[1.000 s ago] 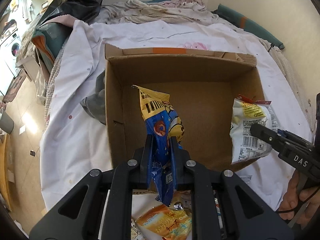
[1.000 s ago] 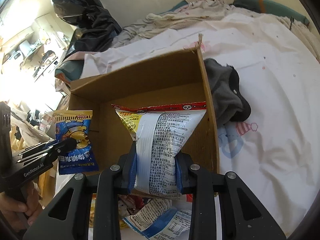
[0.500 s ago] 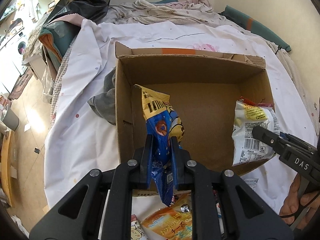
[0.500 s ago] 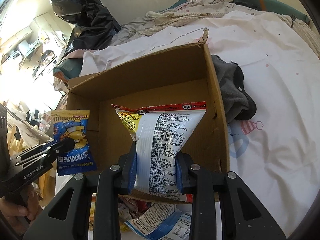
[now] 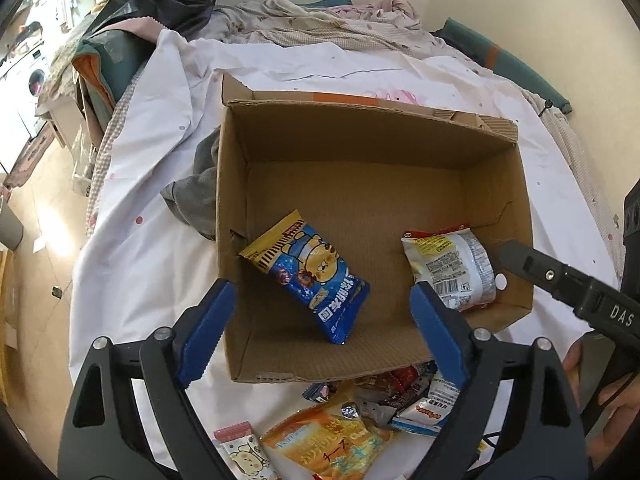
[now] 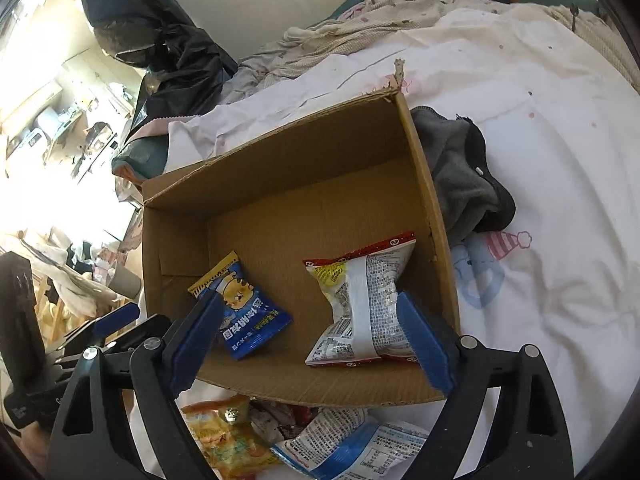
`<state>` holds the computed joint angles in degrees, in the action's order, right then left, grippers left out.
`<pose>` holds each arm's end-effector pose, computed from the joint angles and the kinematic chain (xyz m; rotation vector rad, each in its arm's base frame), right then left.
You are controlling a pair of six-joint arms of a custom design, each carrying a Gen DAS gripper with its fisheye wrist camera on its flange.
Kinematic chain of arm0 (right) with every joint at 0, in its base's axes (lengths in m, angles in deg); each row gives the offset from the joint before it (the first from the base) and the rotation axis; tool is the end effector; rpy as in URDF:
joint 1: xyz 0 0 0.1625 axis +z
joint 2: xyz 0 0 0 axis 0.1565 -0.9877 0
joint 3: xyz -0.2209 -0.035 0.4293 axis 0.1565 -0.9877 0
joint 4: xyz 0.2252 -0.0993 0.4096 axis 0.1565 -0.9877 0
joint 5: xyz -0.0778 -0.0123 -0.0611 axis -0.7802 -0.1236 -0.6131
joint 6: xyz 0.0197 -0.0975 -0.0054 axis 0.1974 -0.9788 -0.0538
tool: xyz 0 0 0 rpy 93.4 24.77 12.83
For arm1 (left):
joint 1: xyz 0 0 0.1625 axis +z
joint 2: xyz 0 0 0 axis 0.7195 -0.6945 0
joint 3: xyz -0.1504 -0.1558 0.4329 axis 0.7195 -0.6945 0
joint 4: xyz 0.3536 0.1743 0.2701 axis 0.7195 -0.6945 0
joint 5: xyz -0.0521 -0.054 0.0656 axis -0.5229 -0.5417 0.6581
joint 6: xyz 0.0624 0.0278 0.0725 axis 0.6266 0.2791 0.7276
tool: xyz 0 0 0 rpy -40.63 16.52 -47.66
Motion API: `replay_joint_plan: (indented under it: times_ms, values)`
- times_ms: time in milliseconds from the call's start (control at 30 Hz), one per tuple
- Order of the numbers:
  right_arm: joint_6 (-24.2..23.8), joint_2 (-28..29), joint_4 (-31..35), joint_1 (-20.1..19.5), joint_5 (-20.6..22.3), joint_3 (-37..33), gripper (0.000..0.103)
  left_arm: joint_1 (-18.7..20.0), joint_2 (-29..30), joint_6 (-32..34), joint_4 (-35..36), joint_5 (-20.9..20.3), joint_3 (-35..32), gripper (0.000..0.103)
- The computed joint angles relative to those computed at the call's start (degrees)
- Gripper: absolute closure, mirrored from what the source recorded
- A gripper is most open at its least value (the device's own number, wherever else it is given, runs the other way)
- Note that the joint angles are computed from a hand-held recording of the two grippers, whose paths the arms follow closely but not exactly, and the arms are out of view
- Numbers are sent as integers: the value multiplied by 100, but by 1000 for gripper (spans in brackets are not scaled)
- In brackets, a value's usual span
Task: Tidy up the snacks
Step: 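Withdraw both grippers from the box back toward the snack pile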
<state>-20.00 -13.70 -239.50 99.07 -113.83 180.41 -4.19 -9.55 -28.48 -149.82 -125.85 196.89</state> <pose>0.2511 -0.4895 0.2664 0.0432 -2.6547 0.9571 -0.3009 -0.5328 0.2394 0.5844 2.4816 -0.5789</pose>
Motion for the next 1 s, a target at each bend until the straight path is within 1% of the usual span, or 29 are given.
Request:
replay_joint_plan:
  times_ms: [233, 433, 600, 800, 933, 1000]
  values:
    - [-107, 16, -83, 77, -96, -8, 13, -33, -65, 44, -119, 100, 83, 16]
    - [-101, 18, -191, 176, -145, -12, 13, -85, -179, 82, -288, 199, 192, 16]
    - [-126, -34, -297, 318, -226, 51, 13, -160, -393, -33, -238, 321, 304, 16]
    - [-14, -223, -265, 524, -302, 234, 13, -261, -684, -136, -61, 399, 419, 16]
    - [-87, -323, -323, 717, -468, 375, 13, -351, -912, -323, 52, 436, 560, 15]
    - [-7, -382, -285, 762, -497, 461, 13, -389, -1022, -436, 166, 445, 620, 10]
